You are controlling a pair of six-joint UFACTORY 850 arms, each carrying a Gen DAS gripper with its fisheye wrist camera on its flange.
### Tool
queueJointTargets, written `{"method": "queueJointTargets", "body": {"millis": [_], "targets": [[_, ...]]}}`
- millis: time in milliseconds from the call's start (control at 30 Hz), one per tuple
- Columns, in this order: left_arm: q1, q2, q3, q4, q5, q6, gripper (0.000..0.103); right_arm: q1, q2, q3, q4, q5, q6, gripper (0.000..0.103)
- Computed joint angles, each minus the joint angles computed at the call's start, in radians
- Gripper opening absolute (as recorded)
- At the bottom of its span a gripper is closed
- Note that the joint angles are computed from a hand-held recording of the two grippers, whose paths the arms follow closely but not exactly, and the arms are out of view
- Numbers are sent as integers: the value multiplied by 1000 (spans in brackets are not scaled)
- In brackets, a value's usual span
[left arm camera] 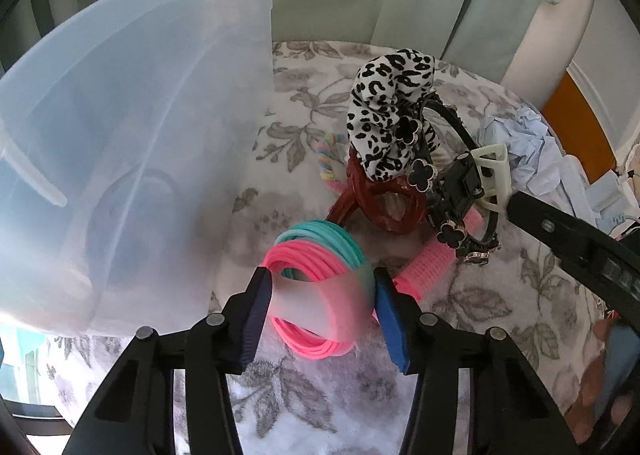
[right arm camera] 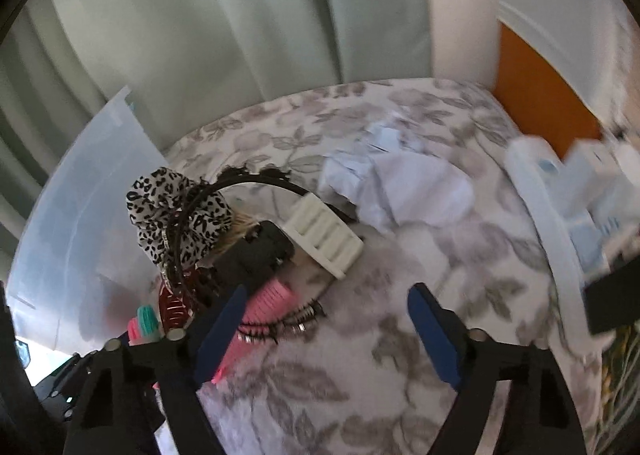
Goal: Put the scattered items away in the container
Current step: 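Grasp the pink hair-tie coil with the left tool while the right tool grasps the white claw clip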
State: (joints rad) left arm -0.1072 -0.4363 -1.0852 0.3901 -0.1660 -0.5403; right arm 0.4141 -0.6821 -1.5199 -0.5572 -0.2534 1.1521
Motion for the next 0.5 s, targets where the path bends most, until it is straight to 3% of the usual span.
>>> {"method": "queueJointTargets", "body": {"millis": [100, 200, 500], "targets": [[5, 2, -1, -44, 3, 42, 50, -5, -34, -49, 97, -10, -133, 68], [11, 3, -3, -98, 4, 95, 49, -11, -65, -89, 104, -28, -160, 60], [12, 0, -7, -3, 10, 15, 47, -36, -126, -165, 185, -46, -266, 43]]}}
